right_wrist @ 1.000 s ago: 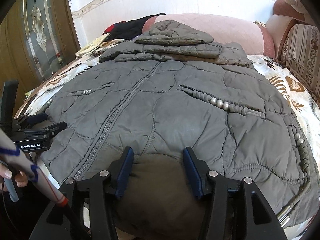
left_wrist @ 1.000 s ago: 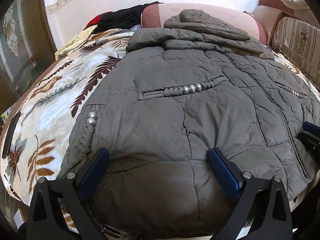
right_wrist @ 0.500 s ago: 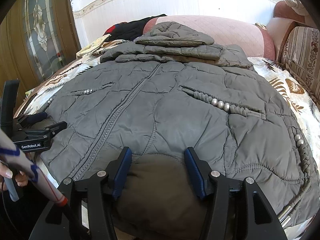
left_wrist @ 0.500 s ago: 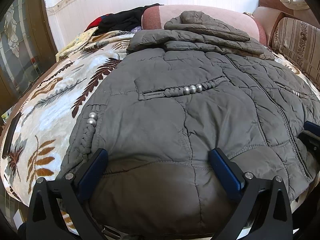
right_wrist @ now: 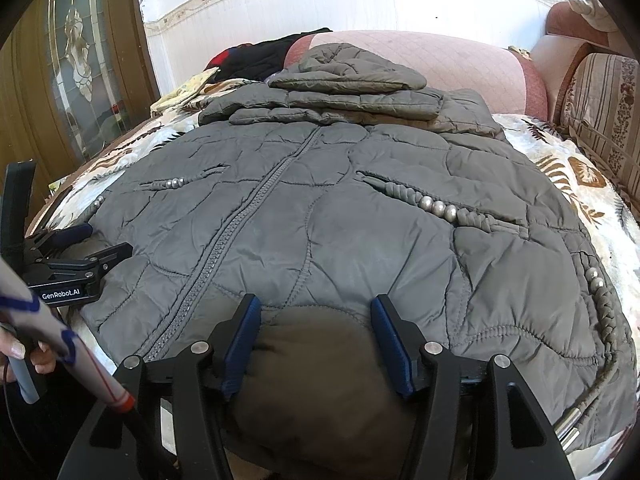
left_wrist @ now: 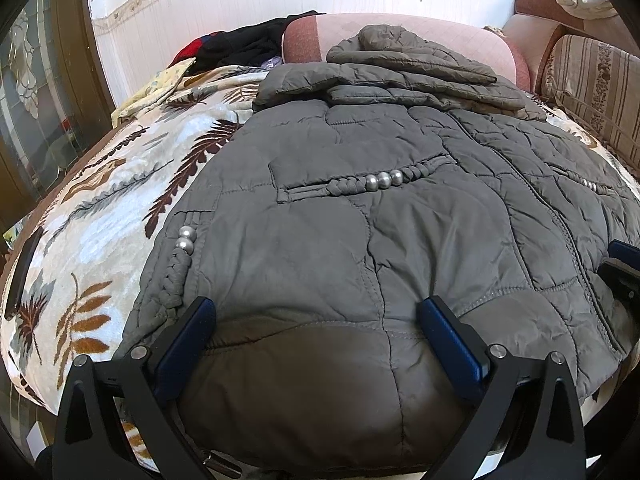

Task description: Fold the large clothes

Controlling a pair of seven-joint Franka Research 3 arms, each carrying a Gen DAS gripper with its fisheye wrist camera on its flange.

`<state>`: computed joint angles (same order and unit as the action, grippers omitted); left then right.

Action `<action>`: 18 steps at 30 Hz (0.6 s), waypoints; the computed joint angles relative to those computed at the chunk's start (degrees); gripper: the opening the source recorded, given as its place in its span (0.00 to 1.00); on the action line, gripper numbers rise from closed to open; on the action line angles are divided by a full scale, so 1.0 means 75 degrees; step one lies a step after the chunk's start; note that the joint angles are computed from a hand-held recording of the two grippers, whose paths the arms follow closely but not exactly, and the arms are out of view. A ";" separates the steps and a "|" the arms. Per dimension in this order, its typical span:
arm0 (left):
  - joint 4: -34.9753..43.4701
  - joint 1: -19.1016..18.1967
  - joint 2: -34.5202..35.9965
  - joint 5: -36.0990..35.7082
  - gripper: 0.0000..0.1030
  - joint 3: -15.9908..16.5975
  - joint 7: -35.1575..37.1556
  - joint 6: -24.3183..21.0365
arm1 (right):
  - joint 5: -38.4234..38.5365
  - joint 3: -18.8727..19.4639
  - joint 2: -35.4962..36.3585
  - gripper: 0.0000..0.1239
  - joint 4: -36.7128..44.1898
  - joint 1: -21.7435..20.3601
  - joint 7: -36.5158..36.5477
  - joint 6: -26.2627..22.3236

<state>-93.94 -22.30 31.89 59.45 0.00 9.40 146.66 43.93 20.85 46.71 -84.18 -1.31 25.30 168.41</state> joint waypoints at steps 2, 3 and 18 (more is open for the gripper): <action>-0.0099 -0.0037 -0.0092 0.0059 0.99 0.0007 -0.0012 -0.0027 | -0.0121 -0.0185 -0.0091 0.51 -0.0033 0.0105 0.0202 -0.0121; -0.0174 -0.0049 -0.0175 0.0084 0.99 -0.0006 -0.0008 -0.0050 | -0.0138 -0.0221 -0.0160 0.51 -0.0078 0.0100 0.0277 -0.0207; -0.2720 0.1652 -0.1758 0.0044 0.83 -0.0116 -0.3178 0.2248 | 0.2081 -0.0714 -0.0402 0.52 0.0378 -0.0912 0.1529 -0.0169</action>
<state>-114.34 -9.90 18.70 59.78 -0.88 -14.44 163.52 59.54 15.50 43.69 -81.34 -8.15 36.77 167.14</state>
